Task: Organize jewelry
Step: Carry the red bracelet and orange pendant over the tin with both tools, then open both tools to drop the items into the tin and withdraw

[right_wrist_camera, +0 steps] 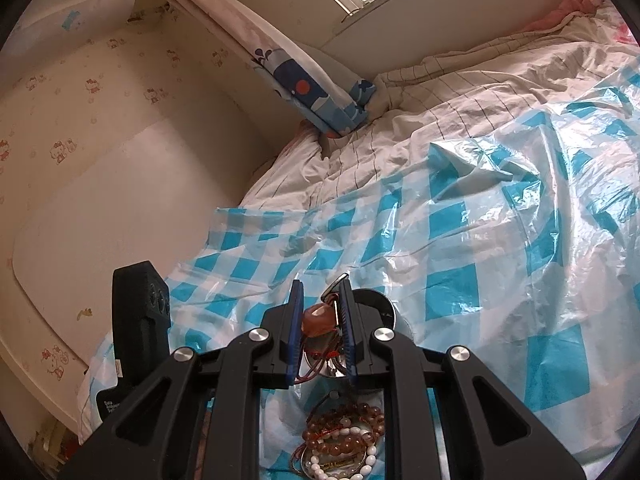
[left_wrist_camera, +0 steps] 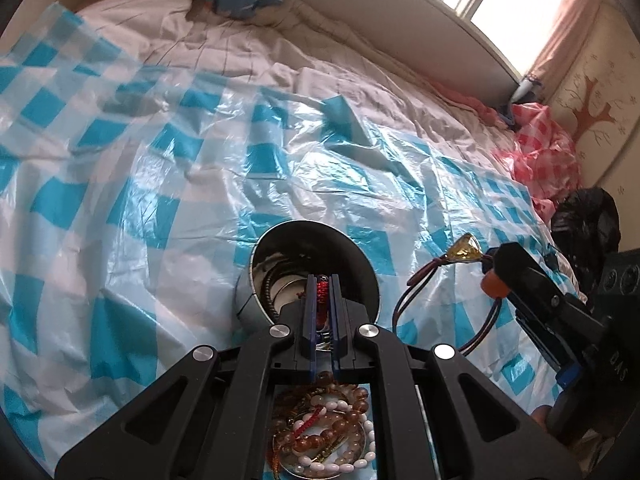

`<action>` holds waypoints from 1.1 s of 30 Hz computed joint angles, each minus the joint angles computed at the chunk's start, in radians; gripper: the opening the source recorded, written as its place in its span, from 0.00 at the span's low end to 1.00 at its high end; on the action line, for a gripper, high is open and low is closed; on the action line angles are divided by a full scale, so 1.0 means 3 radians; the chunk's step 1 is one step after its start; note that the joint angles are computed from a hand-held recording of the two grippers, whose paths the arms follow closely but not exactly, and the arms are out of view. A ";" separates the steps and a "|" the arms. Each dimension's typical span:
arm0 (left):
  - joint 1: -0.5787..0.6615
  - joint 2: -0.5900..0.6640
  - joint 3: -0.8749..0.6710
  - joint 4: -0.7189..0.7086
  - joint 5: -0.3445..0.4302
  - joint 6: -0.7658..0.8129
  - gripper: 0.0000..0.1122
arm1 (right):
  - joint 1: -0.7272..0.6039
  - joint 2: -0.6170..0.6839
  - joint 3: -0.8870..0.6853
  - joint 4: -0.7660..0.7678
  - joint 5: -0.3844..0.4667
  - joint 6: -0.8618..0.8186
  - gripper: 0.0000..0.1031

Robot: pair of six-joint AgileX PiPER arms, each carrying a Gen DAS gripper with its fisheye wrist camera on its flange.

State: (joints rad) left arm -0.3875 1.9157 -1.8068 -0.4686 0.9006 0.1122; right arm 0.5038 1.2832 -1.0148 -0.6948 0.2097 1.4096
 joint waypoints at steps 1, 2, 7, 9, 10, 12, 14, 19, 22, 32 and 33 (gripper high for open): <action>0.0015 0.0008 -0.0005 -0.0021 0.0010 -0.0012 0.04 | 0.0000 0.0003 0.0000 0.0000 -0.0001 0.0002 0.18; 0.0019 0.0014 -0.0011 -0.0031 0.0015 -0.0025 0.05 | -0.0006 0.0012 -0.0003 0.0001 -0.0007 0.0004 0.18; 0.0152 0.0027 0.0027 -0.0273 0.0031 -0.0054 0.14 | -0.0031 0.0138 -0.0101 0.0055 -0.0038 -0.0068 0.18; 0.0217 0.0021 0.0062 -0.0361 0.0009 -0.0098 0.22 | -0.0049 0.0249 -0.0176 0.0167 -0.0077 -0.0181 0.18; 0.0236 0.0011 0.0077 -0.0354 -0.0014 -0.0144 0.23 | -0.0059 0.0290 -0.0205 0.0291 -0.0095 -0.0307 0.18; 0.0261 -0.0001 0.0086 -0.0315 -0.0049 -0.0224 0.26 | -0.0086 0.0429 -0.0299 0.0853 -0.0134 -0.0888 0.19; 0.0276 -0.0019 0.0101 -0.0259 -0.0087 -0.0297 0.30 | -0.0063 0.0582 -0.0444 0.1069 0.0054 -0.1133 0.31; 0.0277 -0.0067 0.0136 -0.0056 -0.0173 -0.0482 0.42 | -0.0024 0.0595 -0.0412 0.0636 0.0285 -0.0661 0.43; 0.0222 -0.0083 0.0110 0.0219 -0.0160 -0.0590 0.48 | -0.0031 0.0476 -0.0338 0.0576 0.0448 -0.0580 0.44; 0.0272 -0.0233 0.0267 0.0499 0.0038 -0.0335 0.55 | 0.0144 0.0160 -0.0141 0.1066 0.1123 -0.0922 0.53; 0.0283 -0.0241 0.0284 0.0531 0.0055 -0.0319 0.55 | 0.0205 0.0187 -0.0159 0.1079 0.1177 -0.0940 0.54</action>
State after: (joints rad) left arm -0.3027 1.8433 -1.7216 -0.3093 0.9171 0.0166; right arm 0.5653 1.3393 -1.0626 -0.3711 0.5629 1.1275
